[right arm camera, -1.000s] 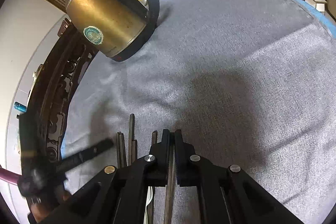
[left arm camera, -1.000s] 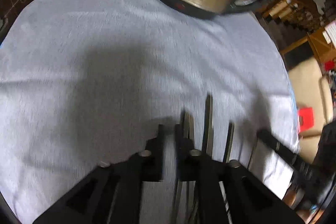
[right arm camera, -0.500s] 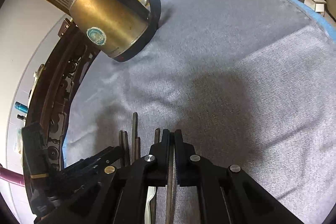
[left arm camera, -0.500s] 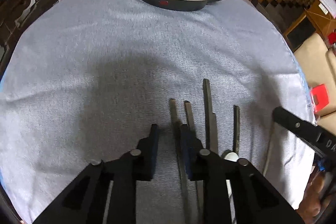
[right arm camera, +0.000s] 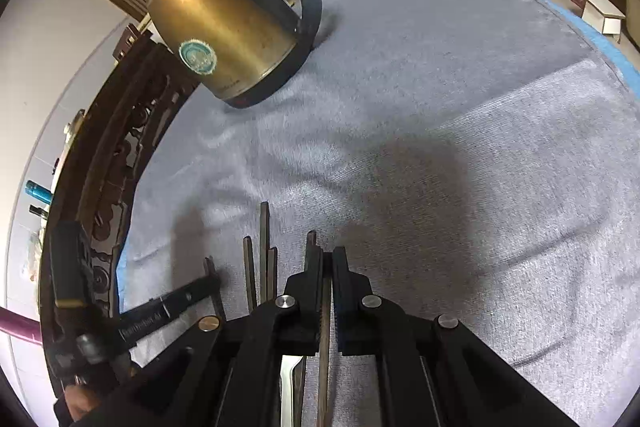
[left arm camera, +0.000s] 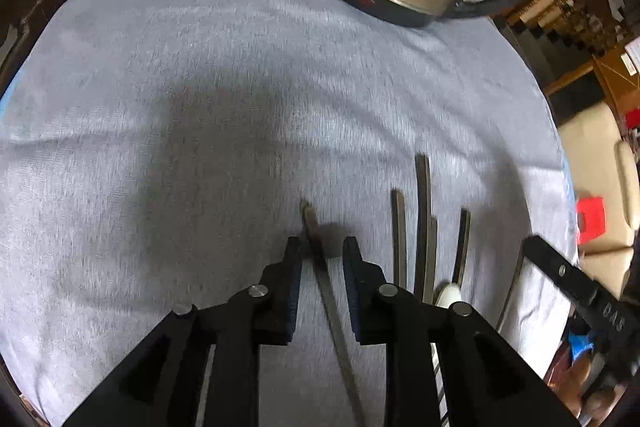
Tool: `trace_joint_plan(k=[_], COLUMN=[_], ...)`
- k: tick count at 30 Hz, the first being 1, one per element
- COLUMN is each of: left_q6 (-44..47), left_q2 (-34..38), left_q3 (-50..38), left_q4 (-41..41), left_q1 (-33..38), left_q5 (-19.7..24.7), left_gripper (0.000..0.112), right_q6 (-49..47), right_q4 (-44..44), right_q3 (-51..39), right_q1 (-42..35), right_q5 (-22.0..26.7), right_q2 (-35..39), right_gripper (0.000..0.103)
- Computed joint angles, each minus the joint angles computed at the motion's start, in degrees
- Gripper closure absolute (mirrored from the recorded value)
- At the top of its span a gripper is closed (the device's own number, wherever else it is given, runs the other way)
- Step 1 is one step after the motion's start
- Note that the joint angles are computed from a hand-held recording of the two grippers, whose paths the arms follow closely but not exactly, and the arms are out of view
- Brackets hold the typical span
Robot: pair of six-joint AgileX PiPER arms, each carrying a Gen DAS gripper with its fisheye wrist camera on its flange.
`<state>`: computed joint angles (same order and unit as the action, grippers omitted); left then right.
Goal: Organize utensils
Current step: 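Lift the chopsticks and spoon out of the grey cup with the right gripper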
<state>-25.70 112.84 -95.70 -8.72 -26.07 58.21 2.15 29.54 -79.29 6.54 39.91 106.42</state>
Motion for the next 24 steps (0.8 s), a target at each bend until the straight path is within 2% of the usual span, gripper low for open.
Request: trace_joint_plan(k=[2,4,8,12,16,19,24], left_q6=[-1.8,-2.6,-4.7,-7.7,-14.8,-22.5,-35.2], left_q2=[1.6,2.4,-1.1,-9.5,-23.0,-30.4,-36.7], left_q3=[-2.1,-3.4,1.2,9.1,16.3,18.9,20.8], left_q4=[1.8,3.7,5.9,8.5,17.2,26.6,40.5], left_q1=[-0.8,-1.2,-1.5,-2.6,-7.1,-13.6,-25.6], left_q5=[-0.3,0.4,-2.6,-7.2,-8.6,-7.5,-3.2], left_gripper=[0.093,0.105,0.106,0.107,0.107,0.107,0.107], right_q6=[0.3,-0.1,-0.1,0.3,2.4,5.6,12.8], right_q4=[-0.5,0.2,-0.9,-1.7,-4.3,-8.0,-14.7], right_q3=[-0.4,0.1,2.2,5.8,12.7,17.4,23.8], right_q1=[0.1,0.0,0.4,1.0,2.5,4.1,7.7], right_q5=[0.2,-0.1,-1.9,-3.2,-6.3,-8.3,-8.1], right_q2=[0.1,-0.7,-4.4,-9.9,-19.2,-26.6,-38.0], right_gripper=[0.098,0.098,0.098,0.098,0.098,0.101,0.101])
